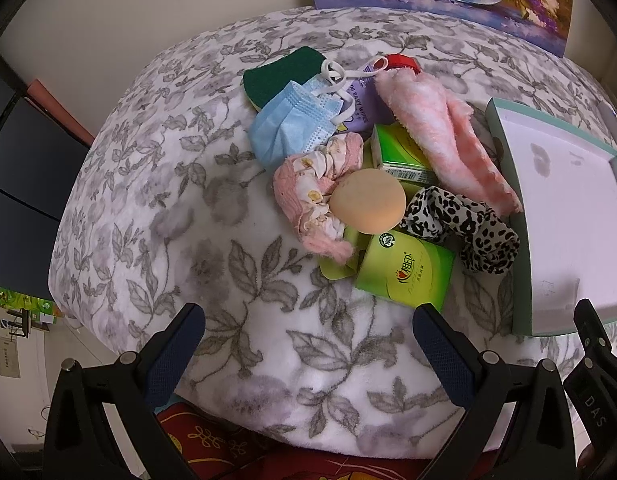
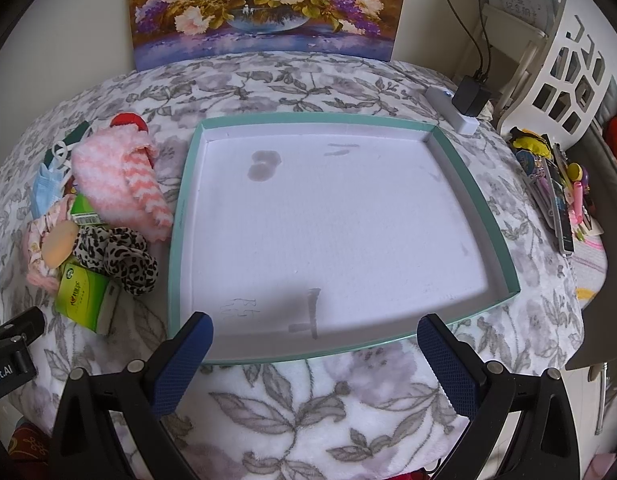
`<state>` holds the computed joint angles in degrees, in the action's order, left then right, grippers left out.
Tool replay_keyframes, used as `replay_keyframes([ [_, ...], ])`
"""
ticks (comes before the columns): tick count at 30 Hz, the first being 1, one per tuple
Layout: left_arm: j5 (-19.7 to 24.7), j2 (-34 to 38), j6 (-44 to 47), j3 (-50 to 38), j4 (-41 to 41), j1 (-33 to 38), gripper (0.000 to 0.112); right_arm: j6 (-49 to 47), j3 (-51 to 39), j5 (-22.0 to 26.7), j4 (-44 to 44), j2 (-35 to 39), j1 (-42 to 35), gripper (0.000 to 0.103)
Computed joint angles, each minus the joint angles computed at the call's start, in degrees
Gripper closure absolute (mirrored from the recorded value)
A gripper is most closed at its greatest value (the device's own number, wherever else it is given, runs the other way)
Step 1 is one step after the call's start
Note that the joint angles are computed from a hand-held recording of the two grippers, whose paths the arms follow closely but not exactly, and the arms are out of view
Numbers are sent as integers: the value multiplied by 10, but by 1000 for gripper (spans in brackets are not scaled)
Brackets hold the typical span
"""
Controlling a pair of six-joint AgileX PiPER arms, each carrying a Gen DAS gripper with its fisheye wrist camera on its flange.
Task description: Organize soft objects
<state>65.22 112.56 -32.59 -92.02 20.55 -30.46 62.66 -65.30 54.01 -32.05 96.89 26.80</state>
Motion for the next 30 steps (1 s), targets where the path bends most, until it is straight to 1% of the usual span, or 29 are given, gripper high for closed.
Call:
replay_keyframes([
  [5, 6, 3, -1, -5, -1, -3, 9, 1, 3, -2, 0, -1, 0, 0],
  [30, 7, 4, 0, -8, -3, -2, 9, -3, -3, 3, 3, 3, 1, 0],
])
